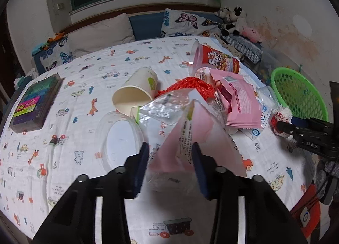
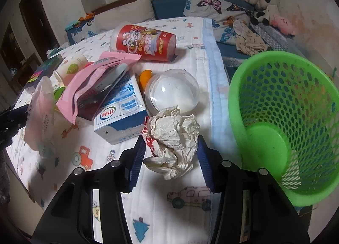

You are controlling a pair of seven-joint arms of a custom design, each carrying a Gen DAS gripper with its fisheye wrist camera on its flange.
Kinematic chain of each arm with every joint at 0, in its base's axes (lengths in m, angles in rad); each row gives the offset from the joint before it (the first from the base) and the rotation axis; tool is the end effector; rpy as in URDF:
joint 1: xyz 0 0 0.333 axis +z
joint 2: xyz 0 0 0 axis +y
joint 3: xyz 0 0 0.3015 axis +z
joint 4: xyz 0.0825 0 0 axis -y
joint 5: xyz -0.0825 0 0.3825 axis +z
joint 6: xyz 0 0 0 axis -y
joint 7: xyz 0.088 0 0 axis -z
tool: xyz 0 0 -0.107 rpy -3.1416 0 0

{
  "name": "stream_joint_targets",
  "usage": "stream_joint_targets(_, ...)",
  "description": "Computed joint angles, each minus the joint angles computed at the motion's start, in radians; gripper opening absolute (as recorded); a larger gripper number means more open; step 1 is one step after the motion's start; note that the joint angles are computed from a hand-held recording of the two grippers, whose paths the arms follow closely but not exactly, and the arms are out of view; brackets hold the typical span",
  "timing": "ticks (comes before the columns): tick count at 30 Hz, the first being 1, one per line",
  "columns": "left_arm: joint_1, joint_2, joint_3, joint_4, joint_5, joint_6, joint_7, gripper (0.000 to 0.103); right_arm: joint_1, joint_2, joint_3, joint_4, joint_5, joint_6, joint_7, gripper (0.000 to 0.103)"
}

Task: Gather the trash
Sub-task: 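Grasp the crumpled white tissue with the right tool while the left tool grasps the clear plastic bag, then drop the tissue into the green basket with the right tool while the left tool drops the bag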

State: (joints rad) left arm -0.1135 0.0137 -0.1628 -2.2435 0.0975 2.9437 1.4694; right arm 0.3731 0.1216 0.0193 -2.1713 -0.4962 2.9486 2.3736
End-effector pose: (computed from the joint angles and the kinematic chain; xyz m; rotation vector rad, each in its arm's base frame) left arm 0.5471 -0.1615 0.4276 -1.5934 2.0789 -0.7364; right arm 0.5330 0.2543 0.3943 -1.8219 1.7422 -0.4745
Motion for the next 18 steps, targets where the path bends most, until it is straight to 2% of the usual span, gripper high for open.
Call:
stream_joint_targets(6, -0.003, -0.003, -0.002, 0.004, -0.017, -0.005, 0.005, 0.005, -0.011, -0.064, 0.003, -0.058, -0.047, 0.026, 0.057, 0.049)
stream_joint_targets(8, -0.002, -0.018, 0.000, -0.011, -0.003, 0.008, -0.009, 0.003, -0.025, -0.088, 0.011, -0.079, -0.054, 0.039, 0.071, 0.049)
stream_joint_targets(11, -0.003, -0.053, -0.001, -0.042, -0.044, 0.025, 0.013, 0.001, -0.048, -0.114, 0.021, -0.095, -0.106, 0.050, 0.129, 0.049)
stream_joint_targets(14, -0.024, -0.088, 0.010, -0.063, -0.163, 0.026, 0.103, 0.001, -0.082, -0.151, 0.035, -0.114, -0.200, 0.042, 0.229, 0.049)
stream_joint_targets(18, -0.053, -0.132, 0.026, -0.077, -0.262, 0.034, 0.187, 0.001, -0.135, -0.187, 0.062, -0.133, -0.297, 0.023, 0.331, 0.049)
